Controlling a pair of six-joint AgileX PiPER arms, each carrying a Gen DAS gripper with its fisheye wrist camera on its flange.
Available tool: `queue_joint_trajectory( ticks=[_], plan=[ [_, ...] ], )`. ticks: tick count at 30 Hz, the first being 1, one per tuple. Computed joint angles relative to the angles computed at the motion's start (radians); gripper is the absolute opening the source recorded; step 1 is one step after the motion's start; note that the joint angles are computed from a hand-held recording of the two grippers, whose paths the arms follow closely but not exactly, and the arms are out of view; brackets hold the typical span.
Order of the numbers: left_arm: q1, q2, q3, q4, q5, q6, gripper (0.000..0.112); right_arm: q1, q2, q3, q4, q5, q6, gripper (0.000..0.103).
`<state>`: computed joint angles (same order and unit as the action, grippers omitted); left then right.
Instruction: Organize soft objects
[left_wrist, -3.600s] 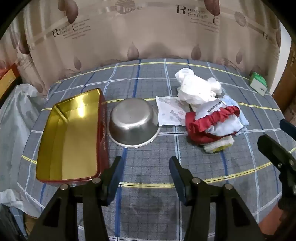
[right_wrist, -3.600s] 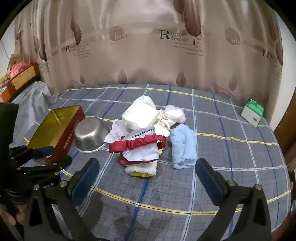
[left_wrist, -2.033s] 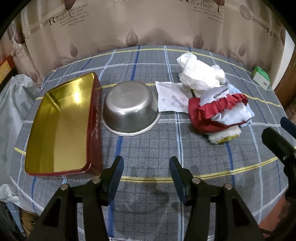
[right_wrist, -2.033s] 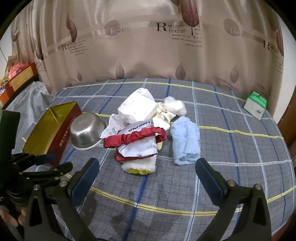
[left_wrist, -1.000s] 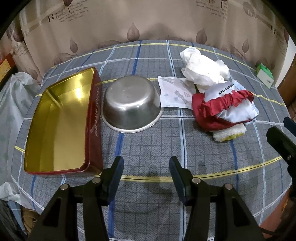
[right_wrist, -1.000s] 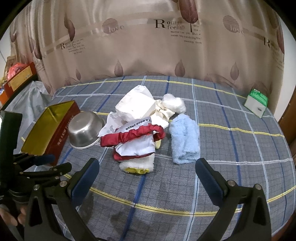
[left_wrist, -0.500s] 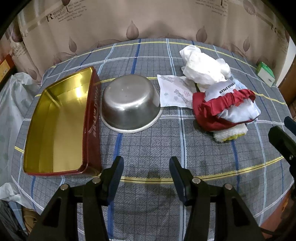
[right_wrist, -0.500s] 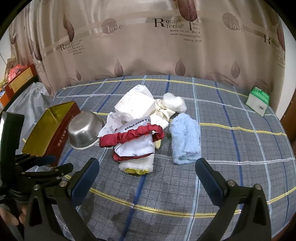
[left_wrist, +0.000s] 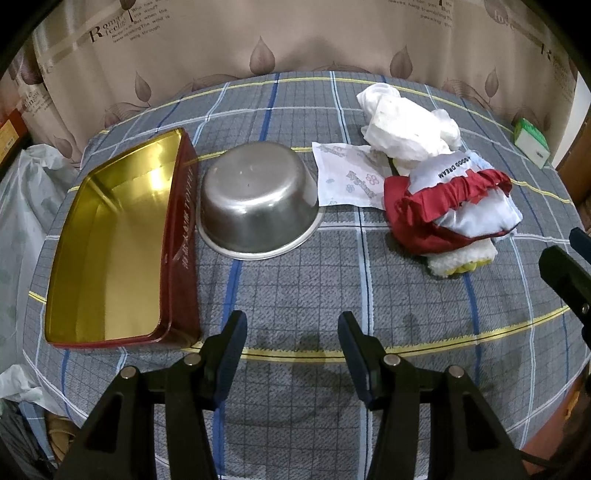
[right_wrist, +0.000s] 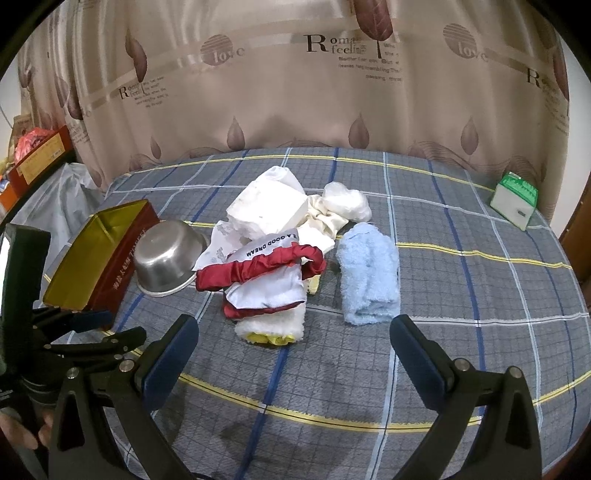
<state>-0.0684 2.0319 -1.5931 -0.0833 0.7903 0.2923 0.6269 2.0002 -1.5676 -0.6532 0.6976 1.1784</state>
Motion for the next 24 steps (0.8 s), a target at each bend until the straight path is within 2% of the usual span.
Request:
queue_joint_trajectory(
  ticks=[14, 18, 24],
  plan=[
    [0.007, 0.023, -0.026, -0.008, 0.01, 0.011, 0.052, -0.063, -0.005, 0.049, -0.029, 0.015, -0.002, 0.102],
    [0.008, 0.034, -0.043, -0.03, 0.012, 0.031, 0.052, -0.109, 0.016, 0.045, -0.013, 0.011, -0.051, 0.091],
    [0.005, 0.051, -0.079, -0.056, 0.019, 0.058, 0.052, -0.184, 0.093, -0.017, 0.078, -0.016, -0.181, 0.085]
  ],
)
